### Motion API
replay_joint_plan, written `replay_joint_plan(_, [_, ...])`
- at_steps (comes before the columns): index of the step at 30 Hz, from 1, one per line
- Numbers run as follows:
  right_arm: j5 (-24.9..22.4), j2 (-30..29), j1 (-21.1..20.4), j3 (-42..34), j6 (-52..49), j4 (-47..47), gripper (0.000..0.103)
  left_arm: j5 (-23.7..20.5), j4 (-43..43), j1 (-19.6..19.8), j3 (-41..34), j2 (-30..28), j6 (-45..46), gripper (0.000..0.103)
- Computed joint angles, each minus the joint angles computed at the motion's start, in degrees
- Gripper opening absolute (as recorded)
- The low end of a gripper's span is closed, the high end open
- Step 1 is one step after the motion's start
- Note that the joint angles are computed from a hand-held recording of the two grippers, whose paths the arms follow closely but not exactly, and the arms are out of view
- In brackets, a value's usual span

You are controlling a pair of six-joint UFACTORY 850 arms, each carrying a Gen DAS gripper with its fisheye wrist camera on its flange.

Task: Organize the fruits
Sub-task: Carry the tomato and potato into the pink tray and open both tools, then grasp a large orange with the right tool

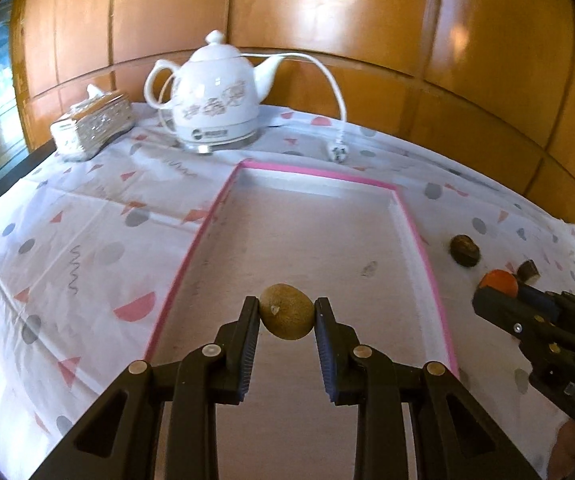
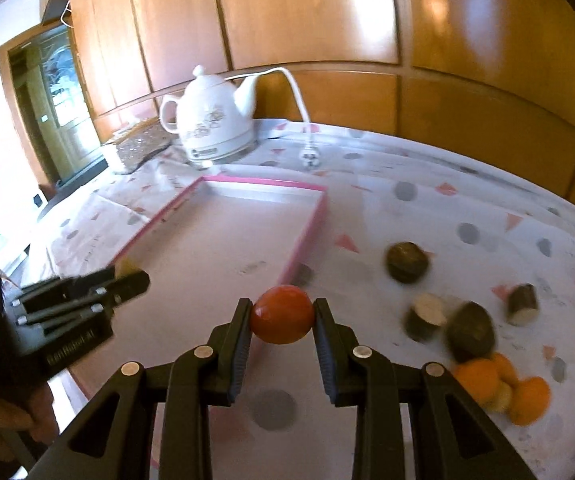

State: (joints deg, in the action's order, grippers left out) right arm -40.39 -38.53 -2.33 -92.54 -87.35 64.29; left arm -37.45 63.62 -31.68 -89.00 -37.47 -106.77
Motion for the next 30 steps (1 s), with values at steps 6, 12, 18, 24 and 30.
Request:
replay_joint_plan(6, [-0.03, -1.37, 2.58, -2.05, 3.62, -2.90, 0.031, -0.25, 0.40, 0.70, 1.56, 1.02, -2.82, 0.028])
replay_joint_plan(12, [0.74, -1.47, 3.38, -1.86, 5.56, -2.76, 0.044, -0.69, 0.56, 1.06, 2.74, 1.81, -5.10, 0.043])
replay_joint_plan(18, [1.51, -0.61, 2.16, -0.16, 6.81, -0.47, 0.046, -0.37, 1.26, 0.78, 3.10, 2.08, -6.70, 0.053])
replay_joint_plan(24, [3.88, 1.55, 0.49, 2.94, 4.19, 3.96, 0.046, 0.44, 3.19, -0.09, 2.41, 1.91, -7.45, 0.056])
replay_joint_plan(30, [5.79, 2.19, -2.51, 4.24, 3.71, 6.85, 0.046, 1.07, 5.52, -1.22, 1.08, 1.47, -7.16, 0.061])
